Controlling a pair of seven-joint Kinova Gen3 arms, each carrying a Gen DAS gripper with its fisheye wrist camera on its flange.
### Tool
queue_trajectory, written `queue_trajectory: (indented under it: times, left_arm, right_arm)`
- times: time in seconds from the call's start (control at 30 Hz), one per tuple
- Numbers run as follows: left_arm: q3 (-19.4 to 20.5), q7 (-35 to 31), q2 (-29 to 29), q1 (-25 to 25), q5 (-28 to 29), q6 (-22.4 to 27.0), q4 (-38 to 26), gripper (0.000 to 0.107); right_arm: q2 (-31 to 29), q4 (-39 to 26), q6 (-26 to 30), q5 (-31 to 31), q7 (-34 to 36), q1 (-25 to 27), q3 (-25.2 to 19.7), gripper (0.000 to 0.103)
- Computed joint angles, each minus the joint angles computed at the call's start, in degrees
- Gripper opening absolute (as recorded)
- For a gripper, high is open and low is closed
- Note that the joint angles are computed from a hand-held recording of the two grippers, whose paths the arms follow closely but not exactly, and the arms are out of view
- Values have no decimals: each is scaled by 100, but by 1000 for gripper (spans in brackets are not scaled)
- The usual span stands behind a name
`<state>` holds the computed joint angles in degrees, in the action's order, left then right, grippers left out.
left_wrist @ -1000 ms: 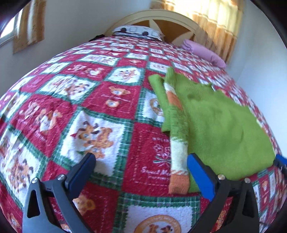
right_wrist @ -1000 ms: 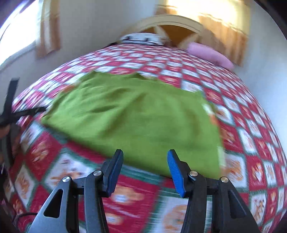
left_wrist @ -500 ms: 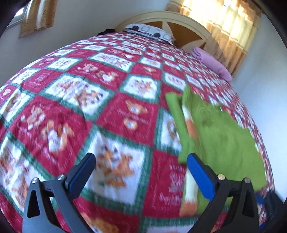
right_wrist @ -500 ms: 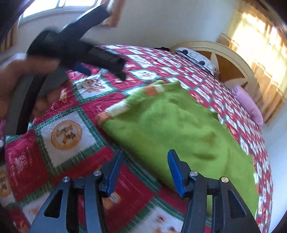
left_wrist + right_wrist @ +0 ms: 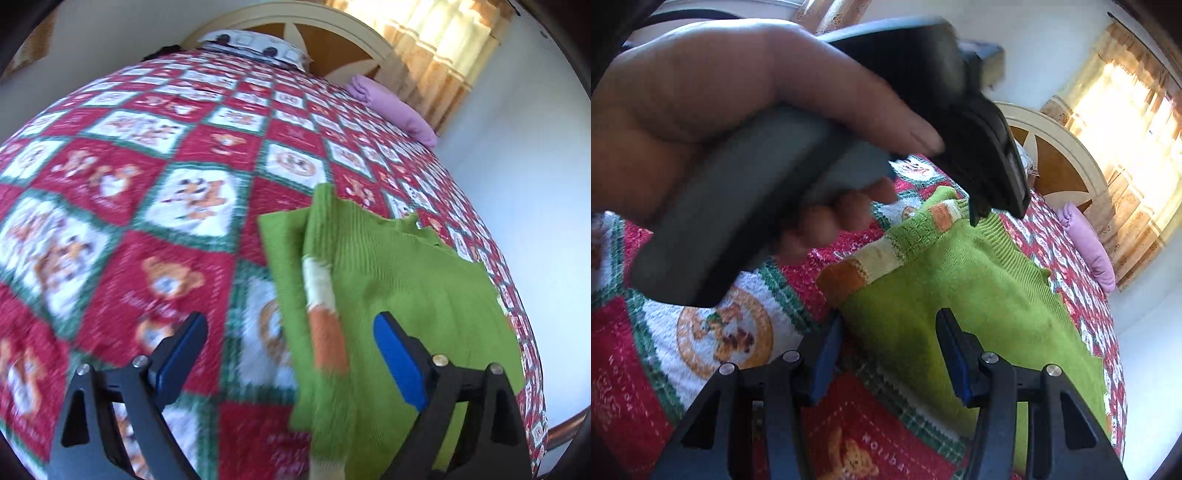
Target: Fold small clothes
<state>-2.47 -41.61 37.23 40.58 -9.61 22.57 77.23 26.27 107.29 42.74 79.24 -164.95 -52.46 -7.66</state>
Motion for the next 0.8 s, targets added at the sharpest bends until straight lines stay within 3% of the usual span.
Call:
queue_trajectory:
  times: [0.17,0.23,0.3,0.33,0.37,0.47,0.53,0.8]
  left_arm:
    - [408,-546,408,-318,67,461,-724,82]
    - [344,-636,500,-272,62,573,-870,80]
    - [268,-619,541,-243,76,494,-888,73]
    - [288,-661,548,-280,101,449,-876,62]
    - [371,-760,557,-363,118,440,-880,38]
    - [963,-1314,518,-906,598,214,-728,16]
    - [1153,-1480,455,-1081,825,157,-652,14]
    - [926,-1466,176,-828,1196,151,-722,12]
  right_arm:
    - [111,-62,120,150,-51,-63,20,47]
    - [98,-74,-24,134,57,18,-8,35]
    - [104,-100,-112,110,216,48,-14,15]
    - [117,-102,-31,124,264,-21,0,13]
    - [116,-98,18,152,250,-57,4,10]
    - [-95,54,-166,173,28,15,-30,8]
    - [-383,218,-473,179,-212,195,-71,8]
    - [-1436,756,-1670,0,-692,1177,-132,7]
